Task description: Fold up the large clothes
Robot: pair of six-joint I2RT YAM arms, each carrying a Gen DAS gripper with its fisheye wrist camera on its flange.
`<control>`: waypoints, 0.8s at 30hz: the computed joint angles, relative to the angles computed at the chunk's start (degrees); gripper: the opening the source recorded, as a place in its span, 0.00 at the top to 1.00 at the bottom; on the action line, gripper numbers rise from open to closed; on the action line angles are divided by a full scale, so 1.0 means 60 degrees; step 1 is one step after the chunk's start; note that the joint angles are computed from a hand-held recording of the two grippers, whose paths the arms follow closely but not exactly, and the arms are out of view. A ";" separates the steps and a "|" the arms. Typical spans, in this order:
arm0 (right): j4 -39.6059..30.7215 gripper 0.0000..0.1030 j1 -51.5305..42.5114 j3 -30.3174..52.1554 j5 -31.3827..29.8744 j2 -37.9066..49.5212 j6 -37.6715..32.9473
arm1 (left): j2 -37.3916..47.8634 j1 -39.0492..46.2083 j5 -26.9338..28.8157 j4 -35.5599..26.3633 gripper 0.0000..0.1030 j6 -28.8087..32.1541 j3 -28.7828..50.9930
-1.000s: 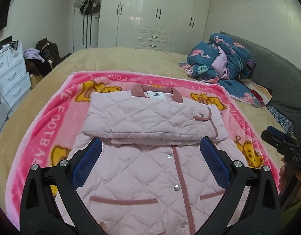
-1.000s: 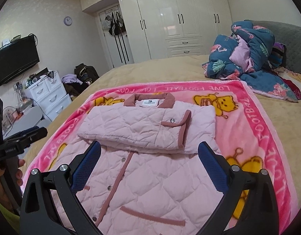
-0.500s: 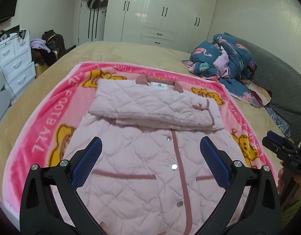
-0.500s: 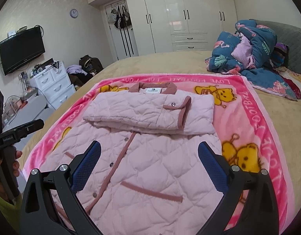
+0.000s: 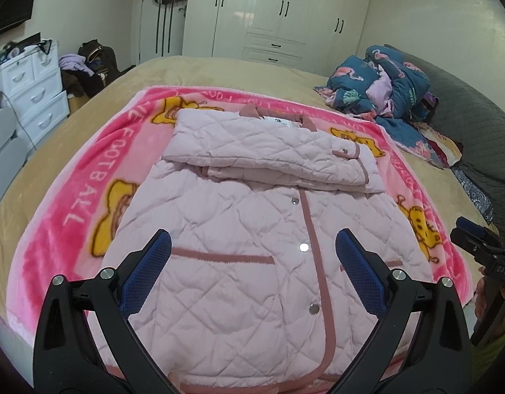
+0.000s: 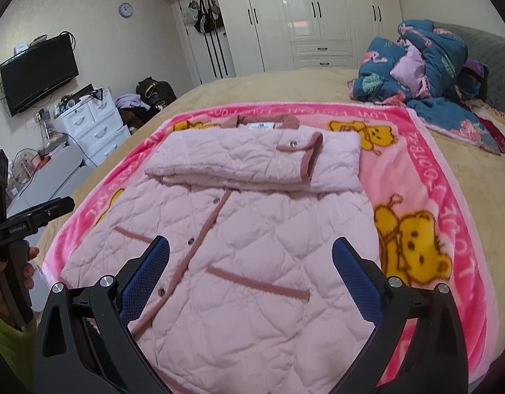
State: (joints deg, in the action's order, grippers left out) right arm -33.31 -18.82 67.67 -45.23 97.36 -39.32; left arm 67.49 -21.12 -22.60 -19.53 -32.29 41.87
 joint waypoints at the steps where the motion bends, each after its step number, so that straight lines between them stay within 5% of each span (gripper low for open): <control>1: -0.0052 0.04 -0.0056 -0.0038 0.0016 0.0017 -0.0079 | -0.0018 -0.0051 -0.0054 -0.0053 0.09 -0.0036 -0.0030; 24: -0.0625 0.04 -0.1246 0.0022 0.0886 0.1269 -0.1617 | -0.0421 -0.0132 -0.0371 -0.0500 0.09 -0.0819 -0.1397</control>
